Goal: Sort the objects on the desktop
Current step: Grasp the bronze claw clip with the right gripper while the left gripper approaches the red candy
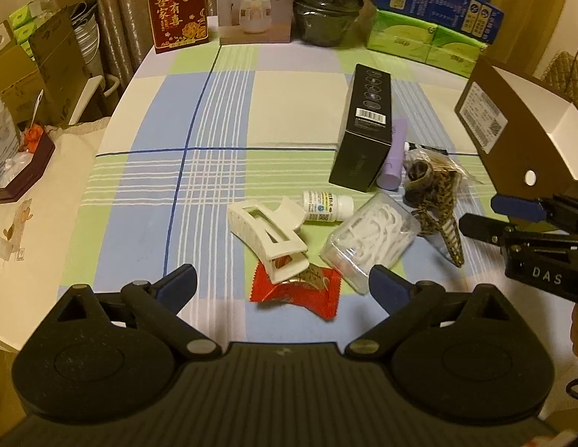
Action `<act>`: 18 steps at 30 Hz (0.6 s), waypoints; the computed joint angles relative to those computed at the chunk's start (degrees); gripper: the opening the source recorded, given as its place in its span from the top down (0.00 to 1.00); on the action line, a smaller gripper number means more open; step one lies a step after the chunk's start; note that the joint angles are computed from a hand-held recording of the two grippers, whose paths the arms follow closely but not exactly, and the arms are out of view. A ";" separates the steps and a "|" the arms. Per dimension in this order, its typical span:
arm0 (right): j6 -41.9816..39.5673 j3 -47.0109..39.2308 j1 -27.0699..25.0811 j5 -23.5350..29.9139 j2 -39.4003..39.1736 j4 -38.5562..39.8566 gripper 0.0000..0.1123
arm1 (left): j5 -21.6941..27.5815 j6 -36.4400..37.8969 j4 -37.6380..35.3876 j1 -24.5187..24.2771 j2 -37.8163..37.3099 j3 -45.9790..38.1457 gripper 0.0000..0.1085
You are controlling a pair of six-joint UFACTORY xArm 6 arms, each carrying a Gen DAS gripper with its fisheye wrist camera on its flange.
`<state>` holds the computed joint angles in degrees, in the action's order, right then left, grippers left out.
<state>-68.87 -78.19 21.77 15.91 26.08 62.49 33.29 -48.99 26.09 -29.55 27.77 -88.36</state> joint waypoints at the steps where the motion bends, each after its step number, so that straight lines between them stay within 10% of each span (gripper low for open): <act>1: -0.70 -0.93 0.01 0.44 0.83 -0.06 0.61 | 0.48 -0.08 -0.03 0.02 0.54 -0.72 0.11; 18: 2.90 -3.23 -0.69 1.75 4.12 -8.11 0.80 | 3.90 -0.35 -2.42 0.13 4.83 -5.10 0.13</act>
<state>-65.97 -81.42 21.08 17.66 30.20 54.38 37.19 -49.34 23.67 -29.42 32.60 -93.46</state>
